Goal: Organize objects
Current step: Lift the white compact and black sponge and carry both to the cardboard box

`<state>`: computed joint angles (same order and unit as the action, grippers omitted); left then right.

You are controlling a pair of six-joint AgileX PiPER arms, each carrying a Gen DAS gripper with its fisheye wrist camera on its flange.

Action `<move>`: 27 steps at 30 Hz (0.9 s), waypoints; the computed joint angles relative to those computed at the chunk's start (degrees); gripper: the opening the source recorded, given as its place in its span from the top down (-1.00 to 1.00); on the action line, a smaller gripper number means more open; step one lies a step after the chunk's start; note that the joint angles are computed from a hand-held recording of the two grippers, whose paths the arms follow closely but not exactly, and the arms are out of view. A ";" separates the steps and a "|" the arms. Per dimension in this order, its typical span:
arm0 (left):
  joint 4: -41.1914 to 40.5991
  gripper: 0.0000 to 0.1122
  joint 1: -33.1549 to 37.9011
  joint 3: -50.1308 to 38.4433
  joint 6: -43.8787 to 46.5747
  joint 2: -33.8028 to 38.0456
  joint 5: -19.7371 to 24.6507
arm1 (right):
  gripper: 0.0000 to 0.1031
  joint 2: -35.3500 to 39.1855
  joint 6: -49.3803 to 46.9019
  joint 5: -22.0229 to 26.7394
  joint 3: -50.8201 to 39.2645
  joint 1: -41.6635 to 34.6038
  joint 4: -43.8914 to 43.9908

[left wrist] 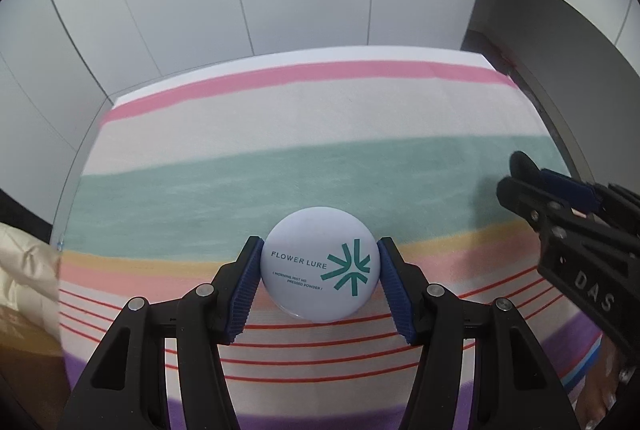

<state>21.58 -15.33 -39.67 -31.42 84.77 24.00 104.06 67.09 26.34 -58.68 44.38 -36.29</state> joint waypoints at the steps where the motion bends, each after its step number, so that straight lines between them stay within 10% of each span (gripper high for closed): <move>1: -0.72 -0.04 0.40 -0.32 0.68 -0.64 0.96 | 0.14 -0.44 0.09 0.59 -0.23 0.45 -0.15; 13: -7.20 -0.04 6.42 -8.93 9.17 -9.50 15.11 | 0.14 -6.67 -8.65 12.80 -8.25 3.69 7.19; 27: -12.17 -0.04 13.48 -34.46 22.78 -17.74 39.34 | 0.14 -11.95 -17.41 37.85 -33.30 10.30 9.26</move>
